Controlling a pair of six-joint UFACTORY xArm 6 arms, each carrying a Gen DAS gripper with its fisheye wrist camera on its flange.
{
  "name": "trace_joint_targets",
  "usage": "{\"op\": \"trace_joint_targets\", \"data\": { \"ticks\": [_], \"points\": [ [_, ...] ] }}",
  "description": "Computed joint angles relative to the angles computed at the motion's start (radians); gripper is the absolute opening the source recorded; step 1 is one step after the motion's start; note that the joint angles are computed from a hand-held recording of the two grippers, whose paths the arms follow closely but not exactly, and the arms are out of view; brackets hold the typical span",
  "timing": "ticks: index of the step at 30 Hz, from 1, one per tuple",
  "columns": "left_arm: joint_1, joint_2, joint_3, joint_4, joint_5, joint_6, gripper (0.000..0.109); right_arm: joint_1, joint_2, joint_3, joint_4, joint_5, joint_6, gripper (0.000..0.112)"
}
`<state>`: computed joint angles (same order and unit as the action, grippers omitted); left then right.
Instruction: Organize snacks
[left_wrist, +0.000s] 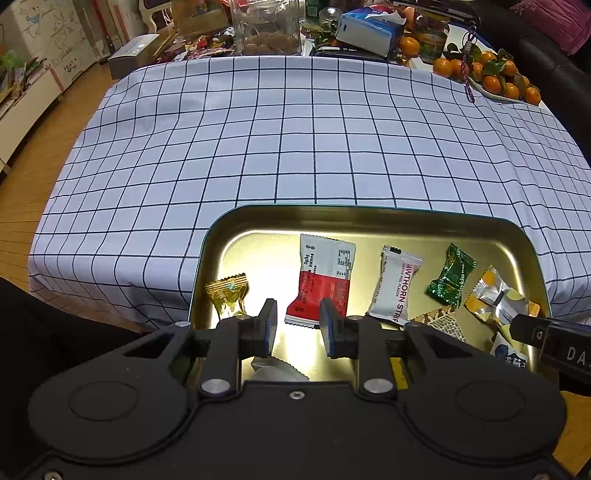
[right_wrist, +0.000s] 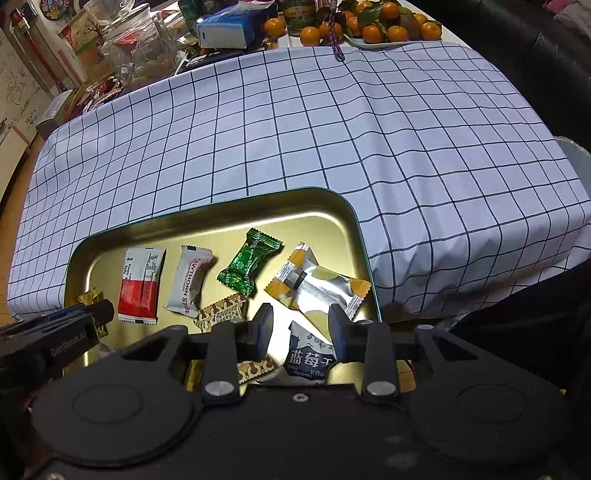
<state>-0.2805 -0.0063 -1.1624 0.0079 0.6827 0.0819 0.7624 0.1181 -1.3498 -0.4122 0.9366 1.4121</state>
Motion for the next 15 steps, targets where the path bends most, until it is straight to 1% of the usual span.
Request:
{"op": "trace_joint_targets", "data": {
  "ticks": [15],
  "points": [
    [-0.001,0.012,-0.020,-0.009,0.034,0.004,0.036,-0.007,0.003,0.003,0.018,-0.013,-0.023,0.035]
  ]
}}
